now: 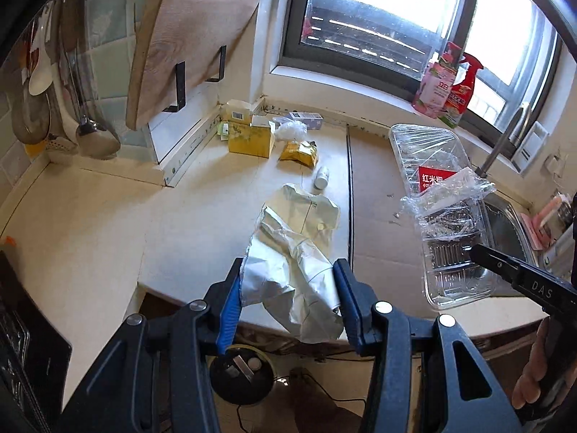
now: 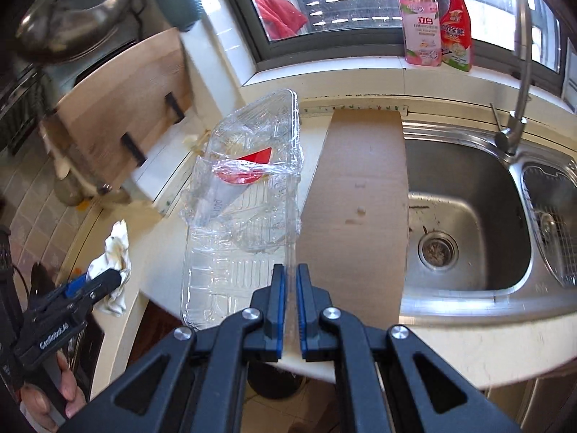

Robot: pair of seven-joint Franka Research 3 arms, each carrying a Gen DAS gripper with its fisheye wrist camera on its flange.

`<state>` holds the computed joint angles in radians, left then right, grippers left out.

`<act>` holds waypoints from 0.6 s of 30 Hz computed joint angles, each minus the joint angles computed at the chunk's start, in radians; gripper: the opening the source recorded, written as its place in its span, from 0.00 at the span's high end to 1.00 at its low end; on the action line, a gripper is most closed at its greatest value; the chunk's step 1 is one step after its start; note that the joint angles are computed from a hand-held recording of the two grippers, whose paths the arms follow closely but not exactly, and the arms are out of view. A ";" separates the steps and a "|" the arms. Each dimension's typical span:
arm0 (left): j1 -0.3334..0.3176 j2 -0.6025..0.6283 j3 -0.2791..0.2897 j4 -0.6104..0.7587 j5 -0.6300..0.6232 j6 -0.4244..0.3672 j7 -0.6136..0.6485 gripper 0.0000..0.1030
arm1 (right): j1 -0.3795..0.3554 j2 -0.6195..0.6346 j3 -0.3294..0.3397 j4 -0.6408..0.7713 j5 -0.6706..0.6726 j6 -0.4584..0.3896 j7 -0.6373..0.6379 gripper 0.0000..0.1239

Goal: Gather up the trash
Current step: 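Carry tissue and plastic tray down over the floor bin and open both tools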

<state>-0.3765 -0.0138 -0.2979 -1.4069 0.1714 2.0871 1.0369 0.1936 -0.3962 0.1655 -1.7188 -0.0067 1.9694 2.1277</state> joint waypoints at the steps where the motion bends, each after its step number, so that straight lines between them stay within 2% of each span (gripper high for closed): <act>1: 0.002 -0.041 0.003 -0.050 -0.025 0.012 0.009 0.55 | 0.004 -0.021 0.010 -0.015 -0.004 -0.007 0.011 0.96; 6: -0.002 -0.217 0.018 -0.271 -0.127 0.024 0.058 0.55 | 0.033 -0.148 0.063 -0.113 0.017 -0.079 0.059 0.96; 12: -0.012 -0.343 0.043 -0.464 -0.212 0.010 0.077 0.55 | 0.078 -0.197 0.095 -0.179 0.069 -0.162 0.055 0.96; 18: -0.030 -0.403 0.056 -0.629 -0.286 -0.040 0.060 0.55 | 0.123 -0.203 0.064 -0.281 0.178 -0.211 0.022 0.96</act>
<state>-0.4069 -0.4166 -0.2421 -2.0356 -0.1150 2.0471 1.0965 0.3170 -0.5992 0.2291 -2.0000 0.1716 1.7588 2.1500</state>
